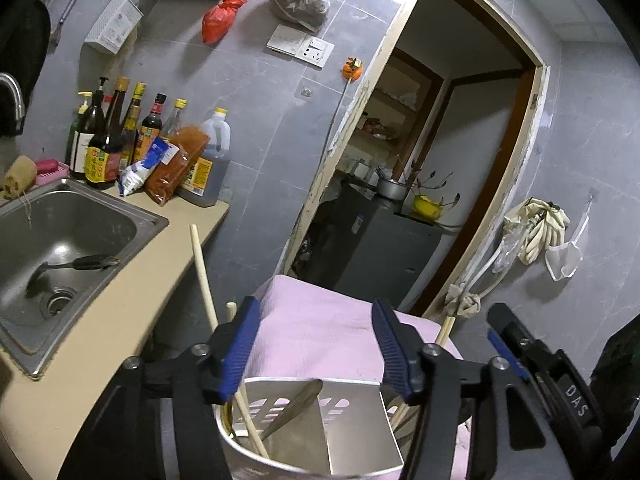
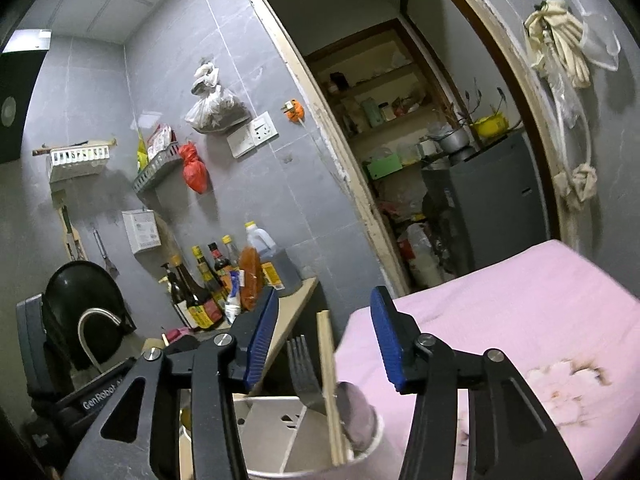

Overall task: Organize utensils
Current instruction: 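Lower the spoon and chopstick into the basket and open both grippers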

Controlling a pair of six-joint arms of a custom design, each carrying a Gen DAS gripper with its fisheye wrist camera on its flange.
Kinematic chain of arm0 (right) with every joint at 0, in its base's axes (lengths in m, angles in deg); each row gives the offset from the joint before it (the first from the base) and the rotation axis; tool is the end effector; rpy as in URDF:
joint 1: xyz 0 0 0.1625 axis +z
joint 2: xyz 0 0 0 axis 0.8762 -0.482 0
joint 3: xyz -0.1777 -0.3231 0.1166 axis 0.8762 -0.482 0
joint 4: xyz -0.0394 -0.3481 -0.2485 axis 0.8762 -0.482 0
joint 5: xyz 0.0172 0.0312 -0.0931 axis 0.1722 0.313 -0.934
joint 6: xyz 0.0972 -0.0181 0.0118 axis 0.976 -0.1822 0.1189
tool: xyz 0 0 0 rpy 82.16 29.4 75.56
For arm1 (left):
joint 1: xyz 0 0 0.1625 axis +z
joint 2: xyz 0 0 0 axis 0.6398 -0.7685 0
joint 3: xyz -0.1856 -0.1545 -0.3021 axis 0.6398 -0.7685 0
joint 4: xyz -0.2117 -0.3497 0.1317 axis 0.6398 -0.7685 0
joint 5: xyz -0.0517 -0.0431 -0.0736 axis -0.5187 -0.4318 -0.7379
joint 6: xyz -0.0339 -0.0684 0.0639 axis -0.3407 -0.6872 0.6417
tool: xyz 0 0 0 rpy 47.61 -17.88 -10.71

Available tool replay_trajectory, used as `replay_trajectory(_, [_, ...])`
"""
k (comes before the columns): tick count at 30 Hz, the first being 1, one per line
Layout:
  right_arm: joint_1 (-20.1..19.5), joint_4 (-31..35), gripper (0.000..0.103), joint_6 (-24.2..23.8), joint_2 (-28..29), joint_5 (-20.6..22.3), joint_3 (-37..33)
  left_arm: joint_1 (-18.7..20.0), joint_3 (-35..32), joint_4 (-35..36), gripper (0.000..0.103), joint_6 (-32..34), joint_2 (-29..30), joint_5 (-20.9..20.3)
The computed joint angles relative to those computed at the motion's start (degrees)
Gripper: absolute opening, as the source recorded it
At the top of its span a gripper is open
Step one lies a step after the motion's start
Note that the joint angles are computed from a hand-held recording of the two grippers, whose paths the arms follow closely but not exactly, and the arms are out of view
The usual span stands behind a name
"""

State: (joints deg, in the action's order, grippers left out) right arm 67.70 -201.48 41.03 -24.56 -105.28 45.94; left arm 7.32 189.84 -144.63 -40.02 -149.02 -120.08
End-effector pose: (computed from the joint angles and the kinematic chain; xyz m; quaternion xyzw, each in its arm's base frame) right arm 0.4425 -0.4267 0.1364 0.1602 -0.7877 0.5873 0.0947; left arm -0.1560 -0.4613 0.4346 0.1403 0.8290 -0.5257 0.1294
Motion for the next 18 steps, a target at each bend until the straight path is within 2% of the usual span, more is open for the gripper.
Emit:
replay_trajectory(2, [1.02,1.36,0.051,-0.42,-1.87,-2.57,1.16,-1.30,-0.14,2.75,0.064,-0.51,-0.82,2.21])
replay_trajectory(4, [1.97,2.30,0.056,-0.79,-3.55,-4.44,2.21,-2.87,-0.13,5.70,0.074,-0.93,-1.93,4.24])
replay_trajectory(10, [4.83,6.14,0.070,-1.22,-9.53,-9.50,6.40,-7.88,0.51,14.59,0.089,-3.95,-5.77,8.67])
replay_trajectory(15, [7.44,10.98,0.085,-0.30,-14.87,-13.63,9.88,-13.43,2.42,21.39,0.097,-8.58,-9.66,13.09])
replay_trajectory(18, [9.19,15.63,0.091,1.63,-19.32,-15.64,13.00,-17.62,3.48,28.80,0.098,-14.07,-12.43,16.56])
